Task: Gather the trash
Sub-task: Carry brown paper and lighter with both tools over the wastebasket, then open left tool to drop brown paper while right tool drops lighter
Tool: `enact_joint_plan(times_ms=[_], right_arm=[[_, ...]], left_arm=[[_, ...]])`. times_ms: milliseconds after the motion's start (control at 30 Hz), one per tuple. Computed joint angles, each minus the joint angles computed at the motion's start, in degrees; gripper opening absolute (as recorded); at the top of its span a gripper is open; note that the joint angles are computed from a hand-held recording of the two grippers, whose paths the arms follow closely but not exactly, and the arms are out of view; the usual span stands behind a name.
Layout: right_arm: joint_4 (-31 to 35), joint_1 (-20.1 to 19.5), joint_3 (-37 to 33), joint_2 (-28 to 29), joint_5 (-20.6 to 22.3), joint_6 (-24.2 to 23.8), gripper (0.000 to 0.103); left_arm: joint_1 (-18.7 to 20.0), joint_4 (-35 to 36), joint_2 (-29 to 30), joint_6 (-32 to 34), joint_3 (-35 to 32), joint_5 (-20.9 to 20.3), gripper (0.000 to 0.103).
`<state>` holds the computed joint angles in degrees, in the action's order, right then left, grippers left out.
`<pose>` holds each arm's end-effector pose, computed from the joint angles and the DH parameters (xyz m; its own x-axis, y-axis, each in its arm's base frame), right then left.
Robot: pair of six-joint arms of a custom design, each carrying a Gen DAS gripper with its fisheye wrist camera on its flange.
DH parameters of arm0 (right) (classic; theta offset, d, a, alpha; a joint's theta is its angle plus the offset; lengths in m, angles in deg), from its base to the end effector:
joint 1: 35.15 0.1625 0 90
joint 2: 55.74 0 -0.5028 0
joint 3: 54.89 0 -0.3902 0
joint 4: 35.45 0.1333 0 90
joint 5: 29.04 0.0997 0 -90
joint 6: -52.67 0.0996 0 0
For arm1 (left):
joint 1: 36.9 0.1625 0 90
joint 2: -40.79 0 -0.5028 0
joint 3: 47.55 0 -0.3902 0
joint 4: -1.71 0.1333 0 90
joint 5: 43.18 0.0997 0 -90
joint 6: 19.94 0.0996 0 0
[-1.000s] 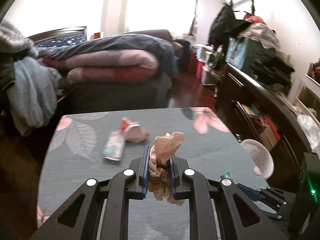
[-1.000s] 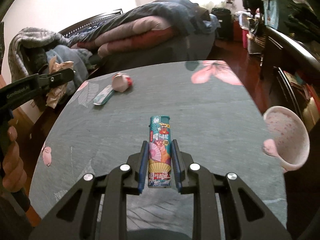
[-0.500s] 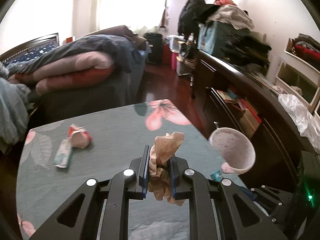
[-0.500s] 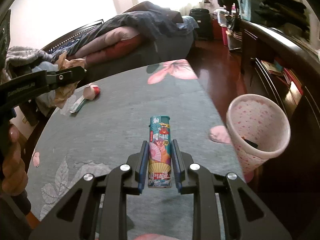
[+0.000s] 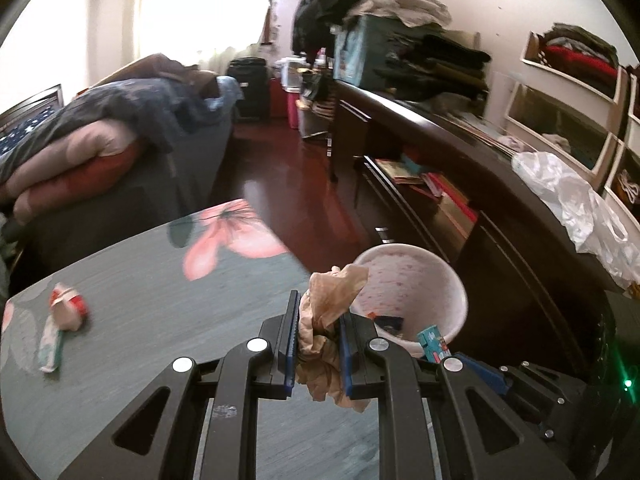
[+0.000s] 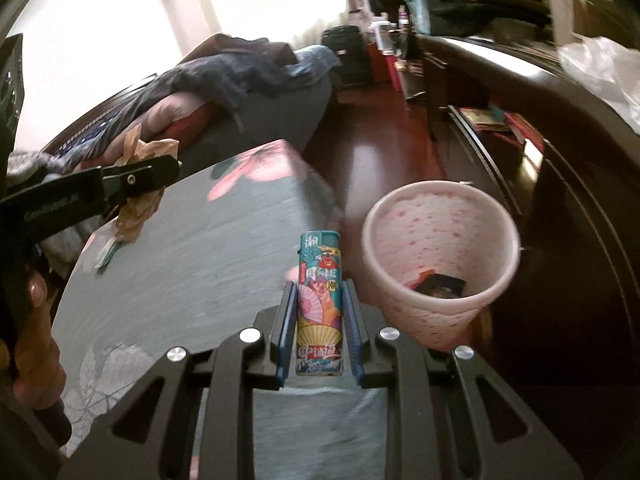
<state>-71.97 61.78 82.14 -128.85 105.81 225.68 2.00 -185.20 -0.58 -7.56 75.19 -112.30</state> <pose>0.1029 -0.3244 0.1721 -0.7668 0.4764 0.4302 -0.1500 0.5187 -0.8417 -0.3274 -0.4811 0.0461 -0.4849 0.7814 -0.3928 0.8741 0.4479 -0.1881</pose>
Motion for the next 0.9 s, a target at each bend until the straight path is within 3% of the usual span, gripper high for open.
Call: enact_joint_plan(times_ms=[433,667,900], right_arm=[[-2.37,-12.99,5.23,-11.23,-6.1,-1.94,0.024],[-2.25,-18.21,5.12,-13.26,-9.53,-2.79,0.024],[0.02,-25.53,3.62,-14.25,-16.83,-3.52,0.024]], left_arm=[[-3.1,2.45,8.23,1.48,-5.65,-4.27,0.017],[-3.86,3.93,12.2,2.12,-9.47,-5.52,0.017],[-4.07,6.63,16.82,2.27,-14.67,-4.79,0.017]])
